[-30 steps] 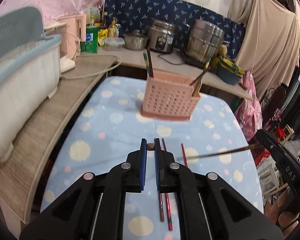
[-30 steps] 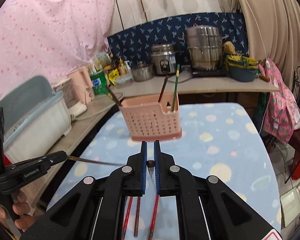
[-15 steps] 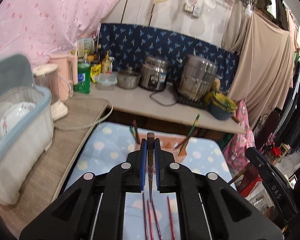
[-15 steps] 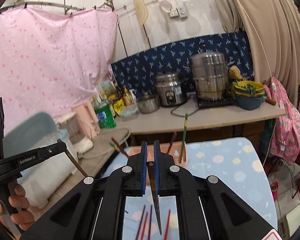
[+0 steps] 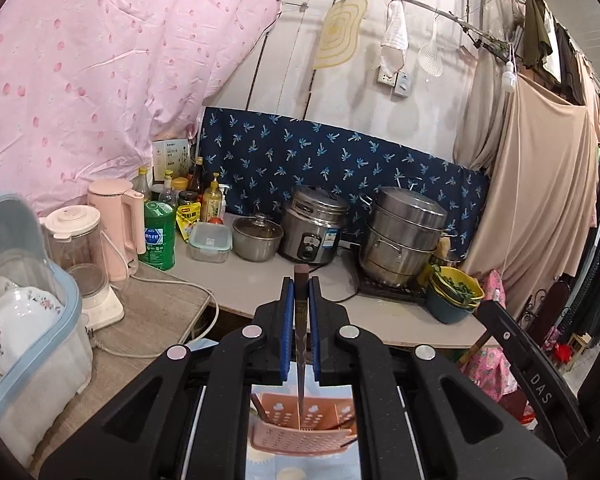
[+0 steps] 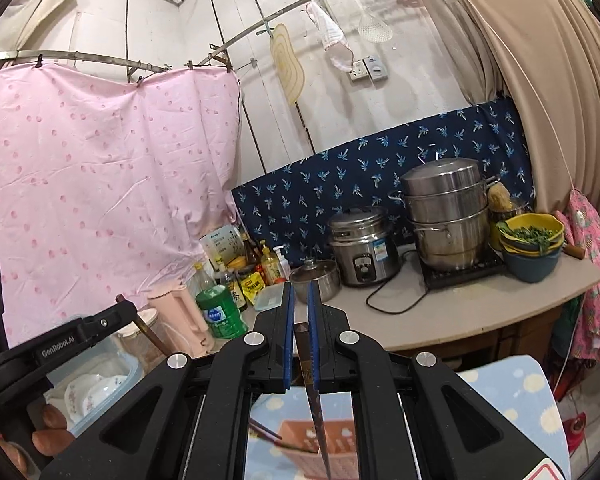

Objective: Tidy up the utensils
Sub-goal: 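Lift the brown chopsticks with both tools and lower them into the pink basket, then open both tools to release the brown chopsticks in the basket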

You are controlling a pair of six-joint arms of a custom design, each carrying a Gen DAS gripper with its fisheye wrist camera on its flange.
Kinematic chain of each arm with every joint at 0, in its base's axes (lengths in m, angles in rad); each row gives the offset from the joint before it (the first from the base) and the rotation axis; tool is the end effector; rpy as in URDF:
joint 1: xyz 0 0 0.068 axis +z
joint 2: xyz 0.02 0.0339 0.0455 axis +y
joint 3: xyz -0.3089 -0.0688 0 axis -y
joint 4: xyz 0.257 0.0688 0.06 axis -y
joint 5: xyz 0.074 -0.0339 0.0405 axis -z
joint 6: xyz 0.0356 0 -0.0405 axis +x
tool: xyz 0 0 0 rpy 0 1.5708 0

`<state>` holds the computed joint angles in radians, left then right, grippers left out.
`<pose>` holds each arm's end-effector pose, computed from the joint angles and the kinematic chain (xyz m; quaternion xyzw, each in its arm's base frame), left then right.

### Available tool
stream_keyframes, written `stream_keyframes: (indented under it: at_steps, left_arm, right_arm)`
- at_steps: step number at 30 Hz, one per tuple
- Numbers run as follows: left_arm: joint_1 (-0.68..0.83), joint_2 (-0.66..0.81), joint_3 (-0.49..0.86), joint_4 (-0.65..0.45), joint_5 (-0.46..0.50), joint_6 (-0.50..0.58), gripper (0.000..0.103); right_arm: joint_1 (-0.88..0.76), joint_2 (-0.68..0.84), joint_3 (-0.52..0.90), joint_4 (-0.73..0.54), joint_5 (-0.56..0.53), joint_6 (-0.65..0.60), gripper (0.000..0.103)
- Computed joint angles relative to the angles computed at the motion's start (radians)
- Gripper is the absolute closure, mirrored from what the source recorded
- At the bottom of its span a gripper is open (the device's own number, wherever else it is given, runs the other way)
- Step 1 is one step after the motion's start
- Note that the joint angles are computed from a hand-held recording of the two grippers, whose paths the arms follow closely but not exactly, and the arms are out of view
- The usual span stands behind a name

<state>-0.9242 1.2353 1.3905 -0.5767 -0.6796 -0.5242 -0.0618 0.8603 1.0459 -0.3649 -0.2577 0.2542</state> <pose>0.1719 -0.1906 0.4626 -0.0203 0.8116 -0.1300 0.5692 0.1670 -0.0012 0.4347 0.0384 0.7647 0.1592 0.6232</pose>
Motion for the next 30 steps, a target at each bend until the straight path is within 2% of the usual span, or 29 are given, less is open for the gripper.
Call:
stream_keyframes:
  at_steps: [6,11,16,23,25,28,30]
  left_arm:
    - [0.097,0.063,-0.034,0.066,0.095,0.022,0.096]
    - [0.151,0.102,-0.091,0.114,0.156,0.018,0.096]
    - [0.196,0.143,-0.148,0.154,0.228,0.004,0.096]
    - [0.210,0.167,-0.176,0.156,0.250,-0.027,0.096]
    - [0.210,0.161,-0.180,0.150,0.254,-0.025,0.095]
    - [0.193,0.156,-0.179,0.131,0.219,-0.019,0.085]
    - [0.177,0.146,-0.186,0.127,0.198,-0.022,0.073]
  right_arm:
    - [0.025,0.131,-0.013,0.112,0.015,0.015,0.096]
    - [0.029,0.179,-0.083,0.173,0.014,0.012,0.096]
    - [0.017,0.219,-0.149,0.202,0.004,-0.005,0.096]
    - [0.006,0.235,-0.185,0.202,0.001,-0.030,0.096]
    - [0.003,0.226,-0.187,0.193,0.003,-0.035,0.093]
    - [-0.004,0.200,-0.194,0.177,-0.007,-0.038,0.091]
    - [-0.003,0.180,-0.197,0.167,-0.008,-0.038,0.088]
